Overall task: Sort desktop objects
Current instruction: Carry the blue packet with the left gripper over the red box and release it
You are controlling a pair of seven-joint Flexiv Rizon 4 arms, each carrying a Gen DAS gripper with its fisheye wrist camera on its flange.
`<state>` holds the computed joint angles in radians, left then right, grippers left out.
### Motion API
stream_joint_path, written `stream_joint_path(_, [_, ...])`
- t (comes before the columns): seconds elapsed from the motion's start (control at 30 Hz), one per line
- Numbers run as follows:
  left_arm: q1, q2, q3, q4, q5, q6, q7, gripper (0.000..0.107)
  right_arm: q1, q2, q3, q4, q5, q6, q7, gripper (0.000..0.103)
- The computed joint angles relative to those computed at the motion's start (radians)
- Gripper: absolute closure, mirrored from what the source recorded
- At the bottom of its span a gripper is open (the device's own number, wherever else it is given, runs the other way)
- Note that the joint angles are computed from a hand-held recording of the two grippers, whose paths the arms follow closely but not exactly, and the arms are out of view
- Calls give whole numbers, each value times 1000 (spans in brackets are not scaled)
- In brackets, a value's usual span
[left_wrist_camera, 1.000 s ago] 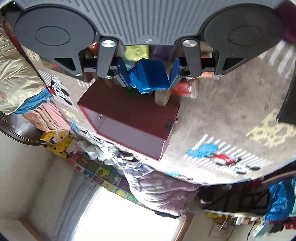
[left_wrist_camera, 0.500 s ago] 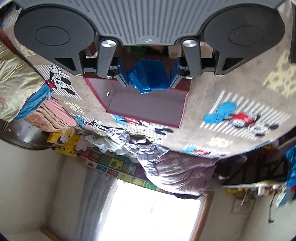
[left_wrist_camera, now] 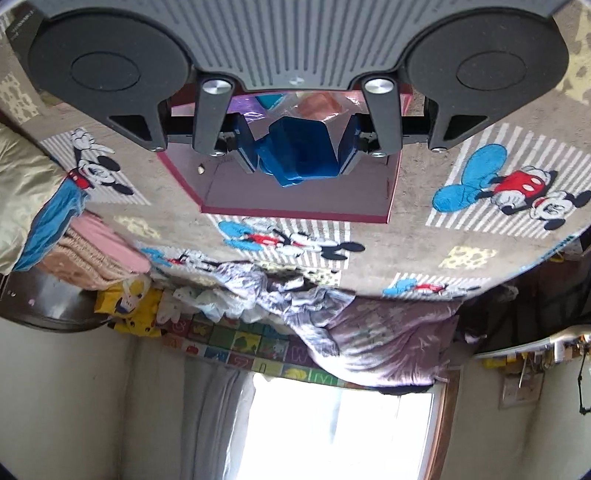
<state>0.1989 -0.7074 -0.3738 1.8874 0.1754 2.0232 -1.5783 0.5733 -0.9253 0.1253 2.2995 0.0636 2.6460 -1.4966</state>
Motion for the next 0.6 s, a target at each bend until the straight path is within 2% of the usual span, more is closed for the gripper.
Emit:
stream_joint_path(0.37, [-140,-104,112,-218,-179,-262,189,60,-29,1,13,3,-56,0,18,68])
stream_joint_path(0.6, [-325,-143,334,-348,-304,-466,251,60,-44,0,17,4,-82,6,27,68])
